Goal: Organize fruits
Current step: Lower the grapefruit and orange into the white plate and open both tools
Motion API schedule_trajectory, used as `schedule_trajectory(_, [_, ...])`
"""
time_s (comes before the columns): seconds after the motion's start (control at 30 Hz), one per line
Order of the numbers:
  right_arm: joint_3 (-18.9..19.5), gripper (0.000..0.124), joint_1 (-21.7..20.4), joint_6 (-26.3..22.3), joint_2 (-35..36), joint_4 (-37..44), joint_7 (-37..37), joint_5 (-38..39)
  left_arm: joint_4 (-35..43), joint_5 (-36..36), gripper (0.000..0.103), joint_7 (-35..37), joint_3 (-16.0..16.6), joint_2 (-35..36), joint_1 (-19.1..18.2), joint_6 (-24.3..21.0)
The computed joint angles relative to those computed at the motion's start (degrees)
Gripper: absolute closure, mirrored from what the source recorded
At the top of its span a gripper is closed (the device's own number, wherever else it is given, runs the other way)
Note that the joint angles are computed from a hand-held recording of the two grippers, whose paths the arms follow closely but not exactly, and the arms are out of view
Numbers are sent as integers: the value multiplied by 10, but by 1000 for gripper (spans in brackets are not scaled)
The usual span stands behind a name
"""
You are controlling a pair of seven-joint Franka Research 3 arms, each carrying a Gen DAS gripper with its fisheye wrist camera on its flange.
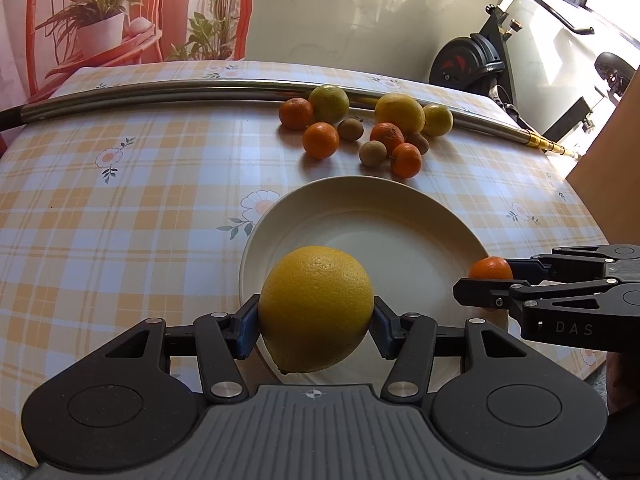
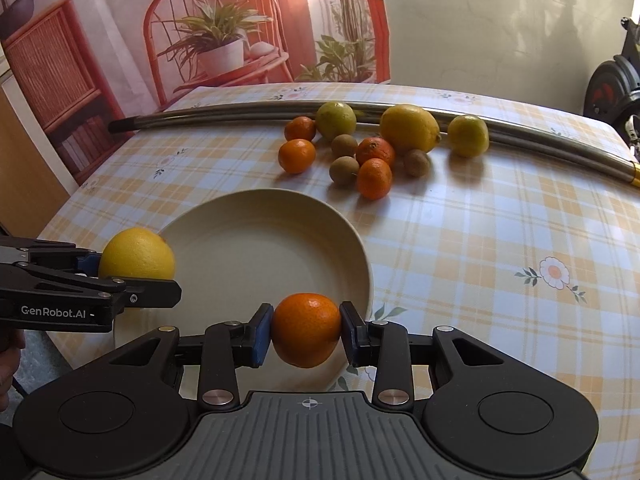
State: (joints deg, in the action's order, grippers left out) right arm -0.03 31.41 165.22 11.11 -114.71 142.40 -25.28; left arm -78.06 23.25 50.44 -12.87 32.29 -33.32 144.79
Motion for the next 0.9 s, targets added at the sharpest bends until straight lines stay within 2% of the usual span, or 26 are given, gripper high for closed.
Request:
schedule_trajectory(0.43, [9,91,-6,2,7,1,-44,52,11,-20,45,17,-7,13,4,-5])
schedule_trajectory(0.9, [1,92,2,5,9,0,-49,60,8,-10,45,1,1,11,-1,4])
